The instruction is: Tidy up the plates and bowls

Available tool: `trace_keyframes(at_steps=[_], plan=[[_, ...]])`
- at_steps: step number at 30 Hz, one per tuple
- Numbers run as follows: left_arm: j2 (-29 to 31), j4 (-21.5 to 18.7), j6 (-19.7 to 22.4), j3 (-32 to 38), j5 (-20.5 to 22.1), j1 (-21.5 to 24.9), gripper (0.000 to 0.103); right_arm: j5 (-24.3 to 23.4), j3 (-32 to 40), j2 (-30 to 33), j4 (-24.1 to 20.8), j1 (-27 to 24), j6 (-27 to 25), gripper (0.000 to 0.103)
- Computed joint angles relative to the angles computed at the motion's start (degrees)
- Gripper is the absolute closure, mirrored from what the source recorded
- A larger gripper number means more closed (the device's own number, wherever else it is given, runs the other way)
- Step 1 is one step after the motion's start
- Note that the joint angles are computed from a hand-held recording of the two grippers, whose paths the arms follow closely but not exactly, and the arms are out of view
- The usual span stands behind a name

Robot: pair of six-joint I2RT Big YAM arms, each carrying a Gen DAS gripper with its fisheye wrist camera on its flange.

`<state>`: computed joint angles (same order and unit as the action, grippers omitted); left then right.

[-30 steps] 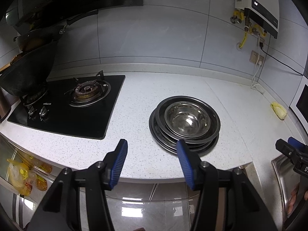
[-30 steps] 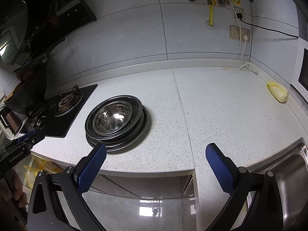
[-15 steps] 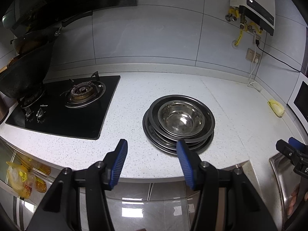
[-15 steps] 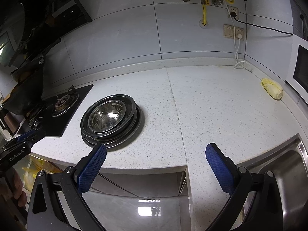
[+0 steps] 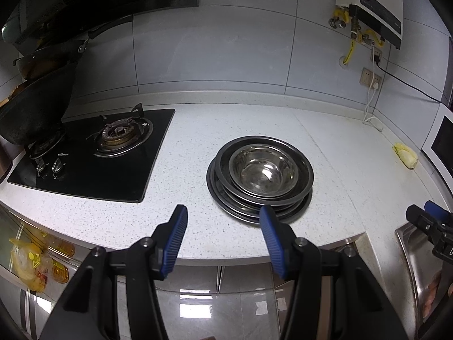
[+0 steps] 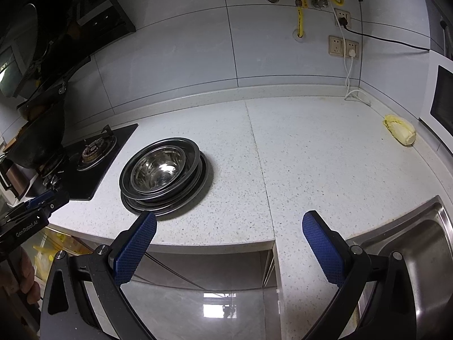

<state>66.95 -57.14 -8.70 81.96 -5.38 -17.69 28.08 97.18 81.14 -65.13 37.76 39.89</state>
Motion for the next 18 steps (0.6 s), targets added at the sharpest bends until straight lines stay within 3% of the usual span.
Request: trace_keyframes(at_steps=[18], plan=[[-0.4,0.3,0.3,-0.2,-0.1,0.4,0.052,1.3,0.2,-0.1,-0.7,0.5,0.0,0.002]])
